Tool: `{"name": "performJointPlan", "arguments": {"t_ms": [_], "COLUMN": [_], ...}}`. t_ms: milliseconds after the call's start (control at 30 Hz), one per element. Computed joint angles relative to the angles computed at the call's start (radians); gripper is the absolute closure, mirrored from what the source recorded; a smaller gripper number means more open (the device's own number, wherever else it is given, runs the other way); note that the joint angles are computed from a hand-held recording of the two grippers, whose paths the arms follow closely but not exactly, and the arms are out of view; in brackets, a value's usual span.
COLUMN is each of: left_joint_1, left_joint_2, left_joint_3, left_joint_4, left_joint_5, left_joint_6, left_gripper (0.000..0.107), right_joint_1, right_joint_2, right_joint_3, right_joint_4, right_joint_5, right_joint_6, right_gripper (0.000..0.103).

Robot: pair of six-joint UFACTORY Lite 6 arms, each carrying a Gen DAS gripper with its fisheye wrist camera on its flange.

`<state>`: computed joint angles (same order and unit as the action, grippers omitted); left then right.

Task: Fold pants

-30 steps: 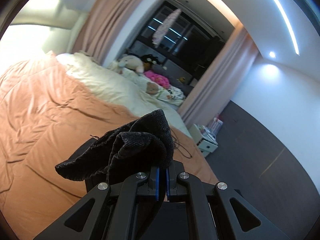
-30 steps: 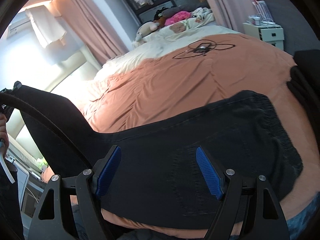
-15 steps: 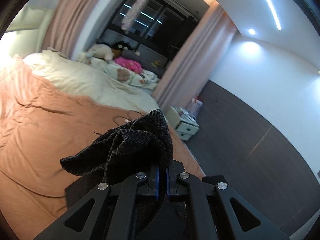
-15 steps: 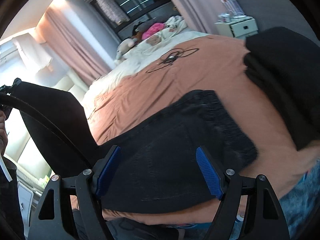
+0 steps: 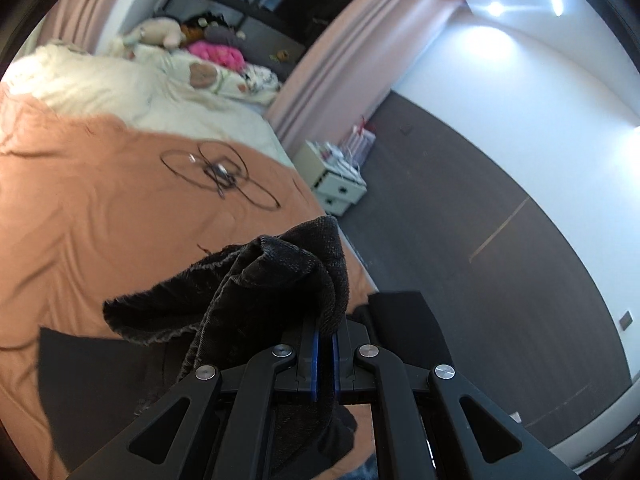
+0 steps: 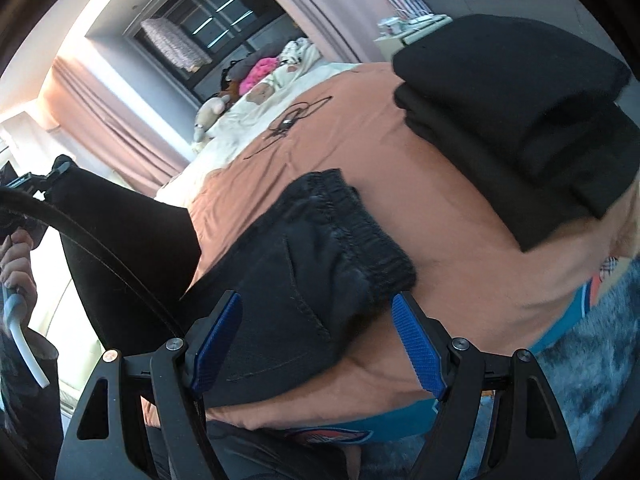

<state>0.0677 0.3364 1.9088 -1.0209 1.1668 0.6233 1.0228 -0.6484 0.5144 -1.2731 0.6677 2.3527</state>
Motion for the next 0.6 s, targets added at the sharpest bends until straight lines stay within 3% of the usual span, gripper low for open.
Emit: {"name": "performJointPlan", "arguments": {"t_ms": [200,467,533,600], "left_joint_1": [-0.148,-0.327,-0.39,-0.414], "left_joint_2": [-0.088,-0.148,-0.166,-0.169], "left_joint_3": [-0.266,-0.485,-0.525,-0.561], "left_joint_4": [-0.014,0.004,0.096,0.129], "left_joint_5": [-0.114,-0.243,-0.272,-0.255], "left_joint_6": [0.073,0.112,0.074,0.075], "left_gripper": [0.102,0.099,0.08,0.041], "right_joint_1": [0.004,-0.005,0.013,0.025], "right_joint_2": [-0.035,-0.056,-0.07,-0.083], "right_joint_3": [-0.023,-0.025,-0.035,-0.042], "right_joint_4": [0.041,0.097,0.103,0.107], "right_joint_5": [0.003,-0.014,0.0,0.01], "right_joint_6": [-0.001,-0.032,-0.029,-0.029], "right_gripper": [0.026,0.026,0.026,0.026]}}
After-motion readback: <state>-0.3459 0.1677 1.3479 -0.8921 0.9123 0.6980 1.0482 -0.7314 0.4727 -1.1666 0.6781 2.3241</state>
